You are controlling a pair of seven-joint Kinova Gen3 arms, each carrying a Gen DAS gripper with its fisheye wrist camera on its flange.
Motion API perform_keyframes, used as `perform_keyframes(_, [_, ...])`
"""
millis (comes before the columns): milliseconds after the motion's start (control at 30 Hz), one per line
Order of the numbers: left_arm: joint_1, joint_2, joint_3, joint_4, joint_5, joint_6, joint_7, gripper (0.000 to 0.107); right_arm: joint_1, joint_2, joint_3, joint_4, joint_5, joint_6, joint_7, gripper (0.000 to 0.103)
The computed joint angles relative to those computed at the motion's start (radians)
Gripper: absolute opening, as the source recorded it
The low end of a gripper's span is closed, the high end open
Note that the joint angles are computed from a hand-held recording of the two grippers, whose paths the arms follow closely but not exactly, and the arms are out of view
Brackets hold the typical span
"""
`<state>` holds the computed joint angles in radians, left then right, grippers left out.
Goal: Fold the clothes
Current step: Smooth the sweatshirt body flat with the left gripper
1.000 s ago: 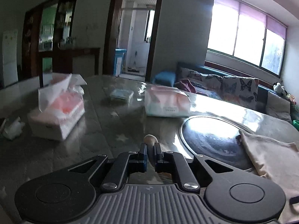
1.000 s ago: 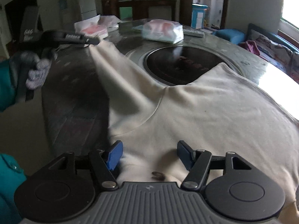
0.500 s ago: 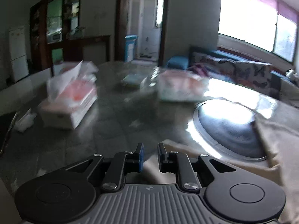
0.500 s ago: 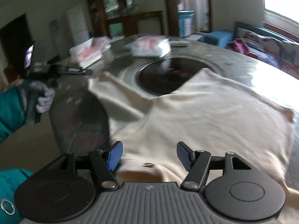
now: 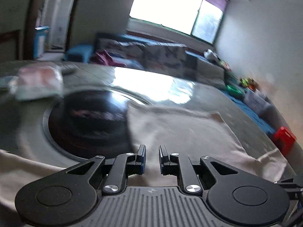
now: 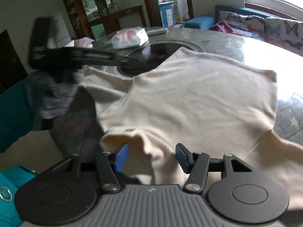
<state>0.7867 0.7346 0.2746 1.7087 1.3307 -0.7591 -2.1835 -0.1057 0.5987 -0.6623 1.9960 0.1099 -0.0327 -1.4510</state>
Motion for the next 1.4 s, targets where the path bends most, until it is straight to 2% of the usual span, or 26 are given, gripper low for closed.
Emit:
perform_keyframes(133, [-0.02,0.035,0.016,-0.048,0.071,0.013,-0.082,0.016,0.002,-0.01,-0.008,0.025,0.014,-0.011,0.002,0.057])
perform_keyframes(267, [-0.036,0.034,0.032,-0.02,0.078,0.001,-0.056,0.016,0.014,-0.027,-0.016,0.036,0.028,-0.003,0.017,0.056])
perform_keyframes(367, [-0.029,0.027,0.034,-0.009,0.083,-0.012,-0.056,0.016,0.051,-0.021,-0.055,0.034,0.038,-0.022,0.02,0.056])
perform_keyframes(533, [-0.03,0.036,0.048,-0.039,0.114,-0.023,-0.106,0.016,0.087,0.047,-0.122,-0.015,0.084,-0.018,0.031,0.056])
perform_keyframes(633, [-0.03,0.04,0.063,-0.06,0.139,-0.041,-0.153,0.016,0.095,0.095,-0.16,-0.059,0.091,0.051,0.069,0.056])
perform_keyframes(733, [-0.013,0.026,0.069,-0.047,0.11,-0.06,-0.16,0.016,0.113,0.106,-0.193,-0.068,0.07,0.112,0.124,0.056])
perform_keyframes(833, [0.006,0.014,0.066,-0.032,0.054,-0.039,-0.159,0.016,0.14,0.091,-0.216,-0.052,0.041,0.129,0.17,0.056])
perform_keyframes(1033, [0.044,0.01,0.034,-0.01,-0.097,0.075,-0.118,0.016,0.192,0.028,-0.228,0.014,-0.048,0.054,0.206,0.056])
perform_keyframes(1100, [0.057,0.013,0.018,-0.01,-0.127,0.116,-0.114,0.016,0.17,0.008,-0.19,0.02,-0.066,0.048,0.191,0.056])
perform_keyframes(1200, [0.086,0.024,-0.01,-0.009,-0.151,0.156,-0.107,0.016,0.14,0.0,-0.144,0.023,-0.077,0.073,0.174,0.056])
perform_keyframes(1300, [0.115,0.025,-0.04,-0.003,-0.139,0.187,-0.121,0.016,0.169,0.006,-0.166,0.039,-0.078,0.078,0.19,0.056])
perform_keyframes(1367, [0.121,0.023,-0.05,0.004,-0.145,0.202,-0.109,0.016,0.226,0.009,-0.213,0.045,-0.099,0.079,0.218,0.056])
perform_keyframes(1400, [0.122,0.022,-0.056,0.008,-0.156,0.206,-0.096,0.016,0.235,0.001,-0.213,0.047,-0.097,0.069,0.214,0.056])
